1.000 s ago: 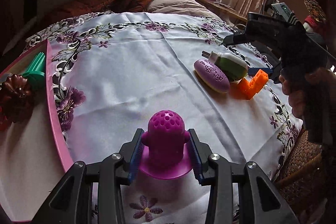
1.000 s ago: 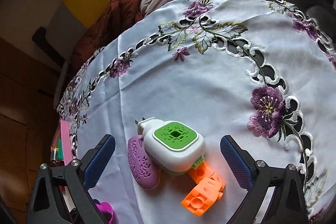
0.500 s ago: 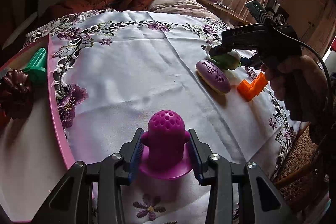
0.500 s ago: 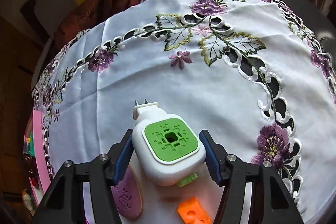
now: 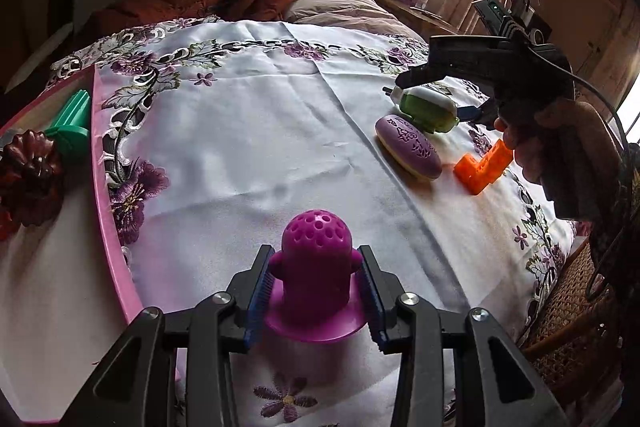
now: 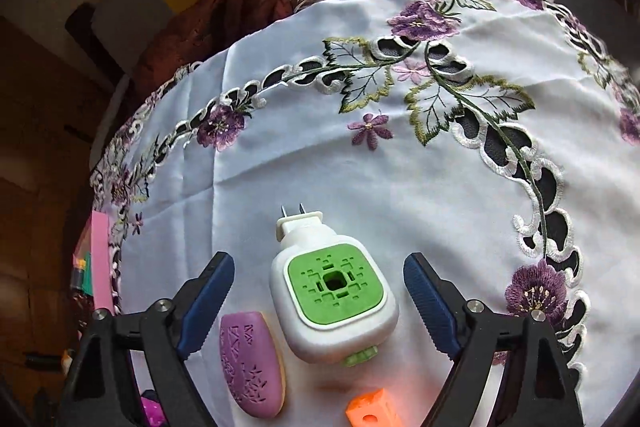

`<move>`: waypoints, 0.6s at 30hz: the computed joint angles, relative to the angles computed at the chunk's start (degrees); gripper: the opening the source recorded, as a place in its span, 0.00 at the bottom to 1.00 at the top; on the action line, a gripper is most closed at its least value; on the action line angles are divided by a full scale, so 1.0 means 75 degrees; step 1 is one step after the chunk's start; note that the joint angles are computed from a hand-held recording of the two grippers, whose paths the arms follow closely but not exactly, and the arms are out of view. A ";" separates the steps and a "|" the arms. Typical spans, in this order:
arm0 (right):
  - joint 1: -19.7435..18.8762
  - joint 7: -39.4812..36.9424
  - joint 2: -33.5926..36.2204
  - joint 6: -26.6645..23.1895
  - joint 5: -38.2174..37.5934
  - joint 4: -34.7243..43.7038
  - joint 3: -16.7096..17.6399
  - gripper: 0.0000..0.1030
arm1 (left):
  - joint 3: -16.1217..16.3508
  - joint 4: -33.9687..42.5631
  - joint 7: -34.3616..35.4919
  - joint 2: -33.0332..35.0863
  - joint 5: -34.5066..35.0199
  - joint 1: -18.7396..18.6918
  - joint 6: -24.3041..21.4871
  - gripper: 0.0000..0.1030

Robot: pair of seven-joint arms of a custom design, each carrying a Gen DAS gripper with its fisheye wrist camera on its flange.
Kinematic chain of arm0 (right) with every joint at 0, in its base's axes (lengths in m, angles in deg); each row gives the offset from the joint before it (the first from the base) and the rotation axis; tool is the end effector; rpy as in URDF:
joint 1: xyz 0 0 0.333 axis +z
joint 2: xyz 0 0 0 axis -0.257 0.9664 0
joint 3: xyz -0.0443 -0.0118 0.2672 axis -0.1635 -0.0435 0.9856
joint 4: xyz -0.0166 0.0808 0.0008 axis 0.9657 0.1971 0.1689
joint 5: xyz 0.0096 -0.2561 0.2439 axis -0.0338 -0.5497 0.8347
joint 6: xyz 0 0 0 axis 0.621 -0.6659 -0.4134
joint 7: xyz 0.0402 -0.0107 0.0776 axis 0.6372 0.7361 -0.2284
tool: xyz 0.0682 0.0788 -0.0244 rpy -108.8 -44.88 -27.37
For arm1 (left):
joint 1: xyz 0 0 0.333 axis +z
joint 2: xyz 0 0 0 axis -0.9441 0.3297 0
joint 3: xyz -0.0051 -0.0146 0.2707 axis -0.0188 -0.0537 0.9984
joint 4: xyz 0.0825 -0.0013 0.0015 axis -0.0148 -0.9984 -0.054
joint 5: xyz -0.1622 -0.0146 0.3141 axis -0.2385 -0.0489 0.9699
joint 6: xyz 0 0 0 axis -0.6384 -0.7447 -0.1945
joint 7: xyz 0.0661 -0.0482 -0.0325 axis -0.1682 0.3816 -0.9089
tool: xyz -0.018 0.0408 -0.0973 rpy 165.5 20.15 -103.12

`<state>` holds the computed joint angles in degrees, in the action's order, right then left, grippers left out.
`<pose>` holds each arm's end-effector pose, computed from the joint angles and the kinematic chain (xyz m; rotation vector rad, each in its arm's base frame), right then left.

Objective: Organize rigid objects
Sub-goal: 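Lift the magenta toy with the left gripper while the right gripper grasps the white-green plug device, then carry the magenta cup toy into the tray and open the left gripper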

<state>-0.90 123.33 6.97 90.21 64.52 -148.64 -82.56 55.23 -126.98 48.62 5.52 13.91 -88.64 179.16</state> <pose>0.5175 0.1699 0.4877 -1.2855 2.3342 -0.1567 0.4750 -0.3117 0.4758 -1.3228 2.6054 -0.9796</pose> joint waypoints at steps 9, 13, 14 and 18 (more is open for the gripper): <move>0.0310 -0.0194 0.0613 -0.1371 -0.1040 0.0971 -0.0008 0.52 | 0.0021 -0.0022 -0.0208 -0.0028 0.0267 -0.0013 0.0049 0.40; 0.0314 -0.0174 0.0597 -0.1206 -0.0967 0.0893 -0.0057 0.52 | 0.0022 -0.0001 -0.0457 -0.0030 0.0572 -0.0026 0.0061 0.40; 0.0322 -0.0187 0.0615 -0.1233 -0.0993 0.0921 -0.0058 0.52 | 0.0022 -0.0002 -0.0477 -0.0038 0.0595 -0.0024 0.0062 0.40; 0.0383 -0.0209 0.0648 -0.1425 -0.1212 0.1019 -0.0039 0.51 | 0.0026 -0.0041 -0.0551 -0.0129 0.0690 -0.0032 0.0106 0.40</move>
<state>1.97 121.77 11.83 79.52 55.43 -141.00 -82.85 55.42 -127.29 44.48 4.56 19.08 -88.88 179.95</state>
